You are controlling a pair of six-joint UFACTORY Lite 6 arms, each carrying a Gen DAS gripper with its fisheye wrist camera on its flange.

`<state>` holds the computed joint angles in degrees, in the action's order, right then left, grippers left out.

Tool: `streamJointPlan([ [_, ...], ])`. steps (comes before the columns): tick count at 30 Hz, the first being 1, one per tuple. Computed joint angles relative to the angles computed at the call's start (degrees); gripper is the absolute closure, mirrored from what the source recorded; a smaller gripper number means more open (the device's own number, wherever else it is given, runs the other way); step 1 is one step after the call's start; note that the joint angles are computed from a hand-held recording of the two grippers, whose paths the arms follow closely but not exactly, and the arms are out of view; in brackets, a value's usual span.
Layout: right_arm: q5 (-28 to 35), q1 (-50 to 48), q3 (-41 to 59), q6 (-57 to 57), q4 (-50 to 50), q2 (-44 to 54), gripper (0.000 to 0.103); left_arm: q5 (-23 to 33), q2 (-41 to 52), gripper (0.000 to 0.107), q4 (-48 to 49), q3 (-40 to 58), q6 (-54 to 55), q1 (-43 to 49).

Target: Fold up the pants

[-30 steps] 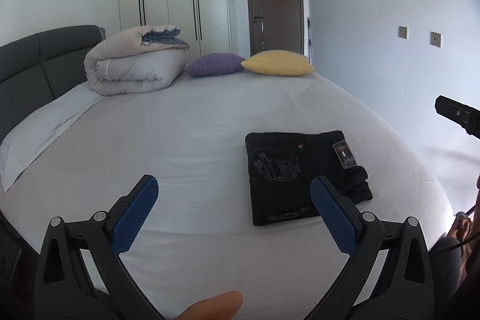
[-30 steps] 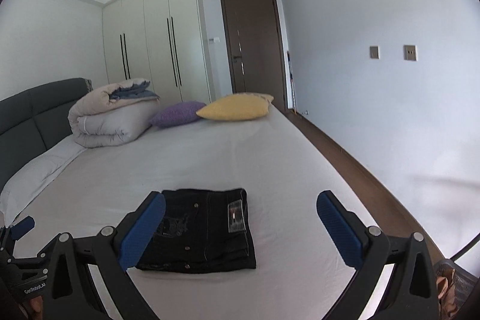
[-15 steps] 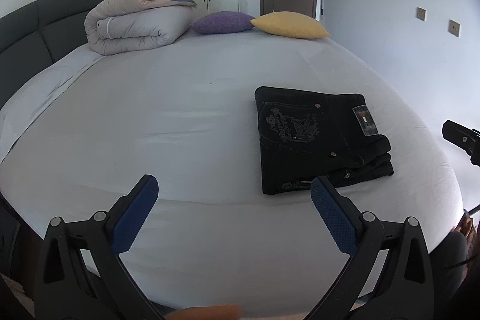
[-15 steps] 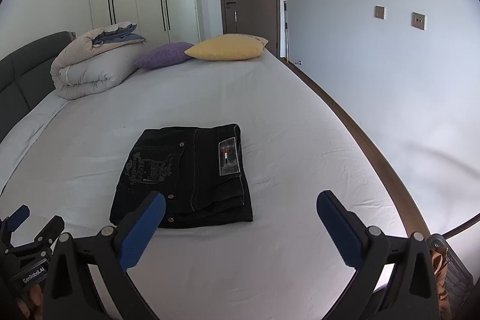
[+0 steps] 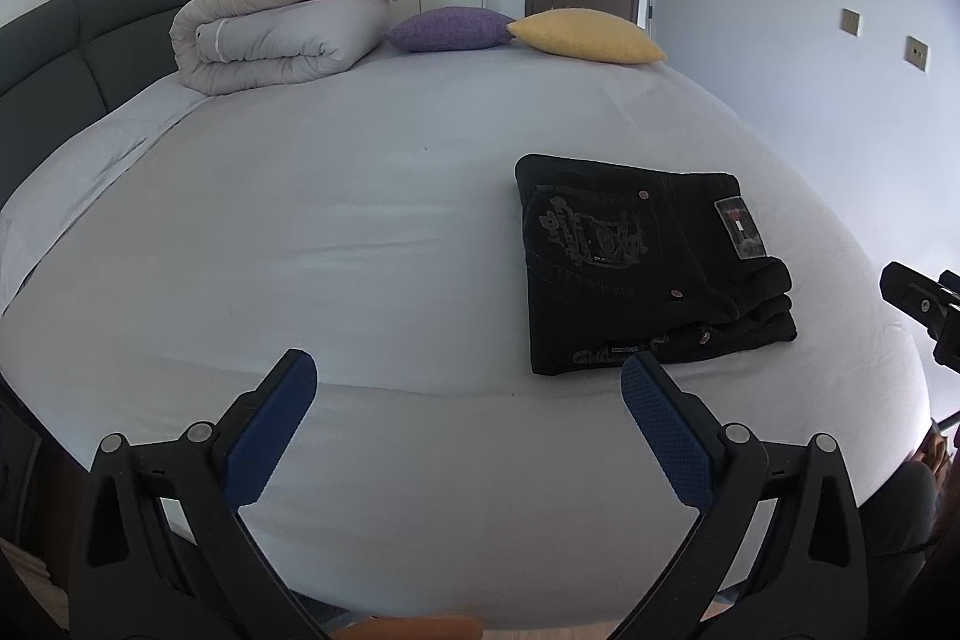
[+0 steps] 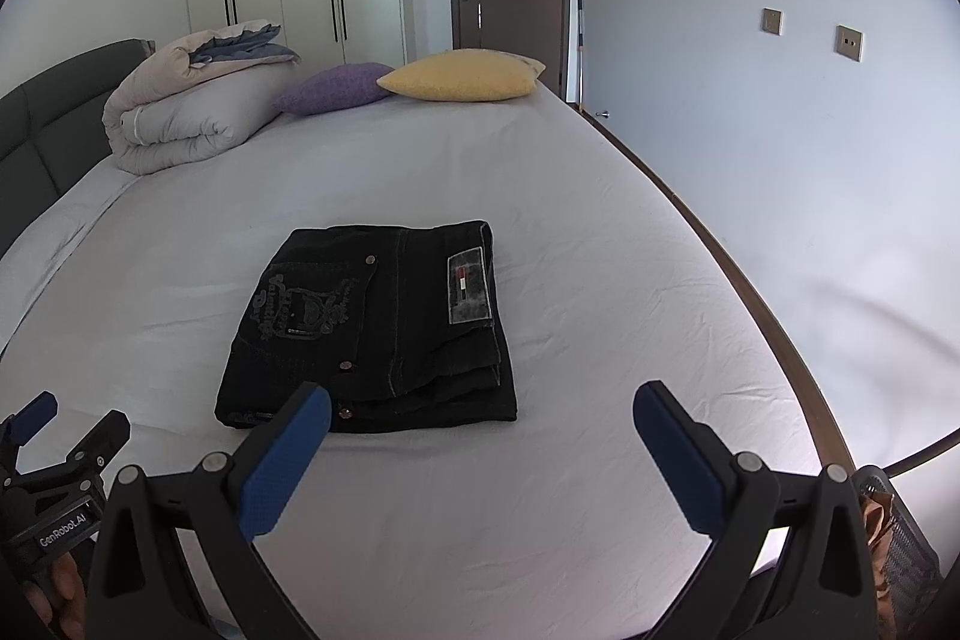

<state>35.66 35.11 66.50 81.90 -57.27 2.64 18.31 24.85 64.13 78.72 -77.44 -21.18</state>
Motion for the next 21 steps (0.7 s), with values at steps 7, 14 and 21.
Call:
streamJointPlan([
  [7, 0.7, 0.3, 1.0, -1.1, 1.4, 2.1, 0.0, -0.1, 1.3, 0.004, 0.4, 0.5, -0.6, 0.1],
  [14, 0.7, 1.4, 1.1, -0.7, 1.4, 3.2, 0.0, -0.4, 3.0, 0.004, 0.1, 1.2, -0.4, 0.3],
  [21, 0.8, 1.8, 1.2, -0.4, 1.7, 3.9, 0.0, -0.9, 4.5, 0.004, -1.9, 2.2, 1.7, 0.5],
])
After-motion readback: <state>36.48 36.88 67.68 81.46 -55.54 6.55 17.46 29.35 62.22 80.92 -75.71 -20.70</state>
